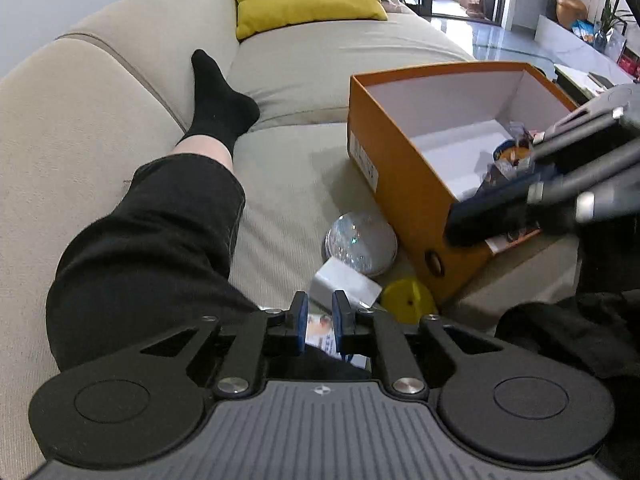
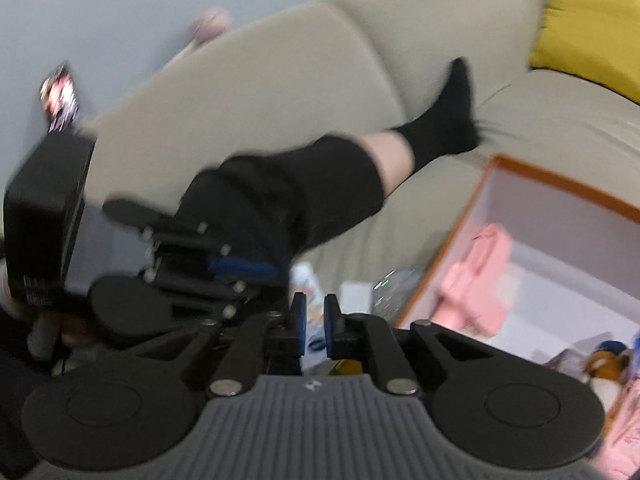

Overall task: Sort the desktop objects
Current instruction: 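Move both grippers back to the items beside the legs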

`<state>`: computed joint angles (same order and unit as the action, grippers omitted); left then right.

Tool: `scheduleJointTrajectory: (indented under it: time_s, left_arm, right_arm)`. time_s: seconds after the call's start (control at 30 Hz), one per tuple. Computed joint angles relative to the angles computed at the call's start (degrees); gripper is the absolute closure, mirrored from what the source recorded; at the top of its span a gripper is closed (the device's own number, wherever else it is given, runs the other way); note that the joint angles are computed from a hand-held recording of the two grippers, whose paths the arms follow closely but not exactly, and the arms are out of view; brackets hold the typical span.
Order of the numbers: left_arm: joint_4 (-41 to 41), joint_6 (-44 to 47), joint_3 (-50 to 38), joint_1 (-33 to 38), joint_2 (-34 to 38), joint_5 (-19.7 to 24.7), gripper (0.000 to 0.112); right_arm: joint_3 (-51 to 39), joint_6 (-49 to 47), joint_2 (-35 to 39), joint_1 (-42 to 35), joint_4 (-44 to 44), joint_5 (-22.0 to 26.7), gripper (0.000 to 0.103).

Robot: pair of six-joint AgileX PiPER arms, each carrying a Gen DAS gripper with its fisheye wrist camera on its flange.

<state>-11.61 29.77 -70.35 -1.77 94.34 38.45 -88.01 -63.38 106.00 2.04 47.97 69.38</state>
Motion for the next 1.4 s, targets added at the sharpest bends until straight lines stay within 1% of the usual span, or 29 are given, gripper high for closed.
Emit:
scheduleJointTrajectory:
  time_s: [0.1,0.23,0.3,0.33,0.37,0.4,0.5,0.57,0.63,0.67,0.7,0.77,0.87,0.9,0.93,0.97,1.0,1.07,1.1,1.13,1.17,1.2,1.3,1.4]
  left_arm:
    - [-4.4,1.7,1.8,1.5,-1.6,-1.0,0.097]
    - [-14.3,6.5,1.7,3.1,-2.2,0.4,0.096]
    - [-17.7,8.4,1.1,2.6,-1.9,1.1,0.09]
    - [-19.6,9.7,0.7,2.3,-1.5,1.8,0.089]
    - [-21.2,10.7,0.3,1.8,-1.1,2.4,0.087]
    - [-22.5,11.6,0.1,1.3,-0.7,2.8,0.085]
    - [-24.1,12.7,-0.7,-1.0,0.7,4.1,0.077]
    - [-23.2,10.8,-1.2,-2.9,1.8,3.8,0.077]
    - [-19.7,6.8,-1.1,-5.0,2.1,2.0,0.077]
    - [-18.4,6.0,-0.4,-6.0,1.9,0.3,0.077]
    - [-17.4,5.6,0.0,-6.5,1.4,-0.4,0.077]
    - [-15.4,5.1,0.7,-7.7,0.6,-2.0,0.077]
    - [-15.2,8.0,1.0,-8.2,-0.1,-1.4,0.077]
    - [-14.7,8.5,0.9,-8.5,0.0,-0.9,0.074]
    - [-12.8,7.9,0.7,-9.2,0.2,-0.4,0.067]
    - [-10.4,6.8,0.7,-10.1,0.5,-0.5,0.063]
    - [-7.9,5.2,0.7,-10.9,0.8,-0.7,0.062]
    - [-3.0,0.7,0.9,-12.3,1.6,-2.7,0.063]
    - [-3.2,0.5,0.5,-12.1,2.3,-2.8,0.066]
    - [-5.1,2.0,-0.5,-11.6,3.2,-1.7,0.075]
    - [-6.3,2.8,-1.3,-11.5,3.9,-1.0,0.076]
    - [-5.5,2.0,-1.5,-11.8,4.2,-1.8,0.076]
    - [-3.6,0.4,-2.3,-12.7,5.1,-4.0,0.078]
    - [-4.0,0.8,-5.3,-12.7,7.4,-4.0,0.081]
  right_arm:
    - [2.4,-1.5,-0.4,1.6,-2.8,-0.6,0.091]
    - [5.2,1.4,-2.1,1.6,-10.2,-3.7,0.091]
    - [7.0,3.6,-3.2,0.7,-13.2,-6.0,0.09]
    - [7.5,5.3,-3.6,0.1,-14.6,-6.7,0.09]
    - [8.6,6.6,-4.3,-0.5,-15.6,-7.5,0.087]
    - [9.1,8.3,-4.5,-1.2,-16.6,-8.3,0.082]
    - [11.2,11.4,-5.5,-3.7,-18.5,-10.8,0.081]
    - [11.3,14.2,-5.2,-4.9,-19.8,-12.4,0.081]
    - [11.5,16.2,-5.1,-5.9,-20.4,-14.2,0.081]
    - [11.5,17.0,-5.0,-6.3,-20.5,-14.8,0.081]
    - [11.2,18.2,-4.7,-6.7,-20.8,-15.2,0.082]
    - [9.2,21.7,-2.9,-6.8,-21.4,-14.8,0.083]
    - [5.8,26.0,0.2,-7.7,-21.1,-12.8,0.084]
    - [6.0,26.0,0.4,-8.1,-20.4,-12.4,0.084]
    - [5.6,26.2,0.8,-8.2,-20.0,-12.0,0.084]
    - [5.7,26.1,0.6,-8.3,-19.8,-11.6,0.084]
    - [5.5,25.9,0.9,-8.4,-19.5,-11.2,0.084]
    - [5.1,25.9,1.4,-8.5,-18.7,-10.3,0.084]
    - [4.6,26.0,1.8,-8.7,-18.3,-9.9,0.084]
    - [4.2,25.9,2.0,-9.0,-17.9,-9.4,0.084]
    - [3.9,25.7,2.2,-9.2,-17.5,-9.1,0.085]
    - [3.7,25.6,2.4,-9.3,-17.3,-9.1,0.086]
    - [3.1,25.0,2.5,-8.7,-17.6,-10.7,0.088]
    - [1.4,25.7,3.5,-7.9,-18.4,-12.6,0.088]
